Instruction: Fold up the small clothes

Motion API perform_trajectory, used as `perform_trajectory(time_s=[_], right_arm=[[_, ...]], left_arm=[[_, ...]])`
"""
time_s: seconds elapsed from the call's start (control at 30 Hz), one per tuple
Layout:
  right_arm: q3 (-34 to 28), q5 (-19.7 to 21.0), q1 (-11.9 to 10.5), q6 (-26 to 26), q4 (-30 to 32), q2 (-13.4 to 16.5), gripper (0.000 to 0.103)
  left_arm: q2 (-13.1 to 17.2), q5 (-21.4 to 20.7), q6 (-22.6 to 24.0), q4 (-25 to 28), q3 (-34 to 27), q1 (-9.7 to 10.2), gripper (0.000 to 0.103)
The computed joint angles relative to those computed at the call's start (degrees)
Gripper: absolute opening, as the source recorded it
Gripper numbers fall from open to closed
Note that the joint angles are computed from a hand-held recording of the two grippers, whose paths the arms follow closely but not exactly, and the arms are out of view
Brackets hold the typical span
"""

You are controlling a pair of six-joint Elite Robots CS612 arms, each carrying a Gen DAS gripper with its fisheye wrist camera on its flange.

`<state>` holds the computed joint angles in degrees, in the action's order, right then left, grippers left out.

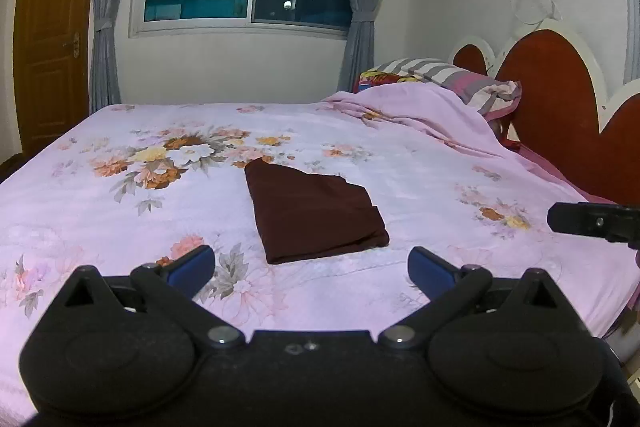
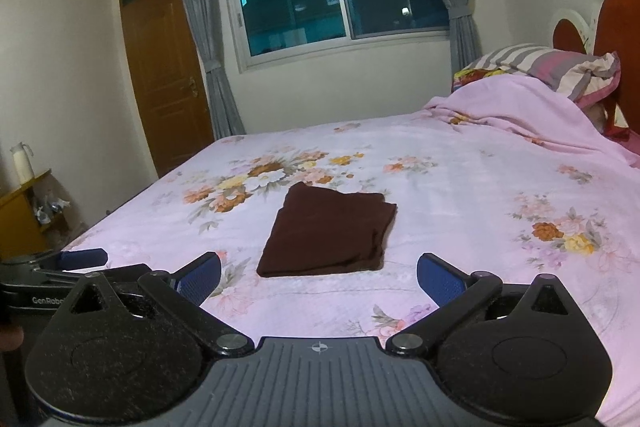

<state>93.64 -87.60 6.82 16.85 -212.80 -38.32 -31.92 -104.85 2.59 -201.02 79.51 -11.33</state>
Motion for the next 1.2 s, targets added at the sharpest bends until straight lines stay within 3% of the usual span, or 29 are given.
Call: perform_trajectory(time_s=[1.2], right_arm=[[0.1,-0.1,-0.1,-0.7,-0.5,0.0,0.103]], left_arm=[[0.2,-1.8,0.7,-1.3,-0.3,0.28,0.103]])
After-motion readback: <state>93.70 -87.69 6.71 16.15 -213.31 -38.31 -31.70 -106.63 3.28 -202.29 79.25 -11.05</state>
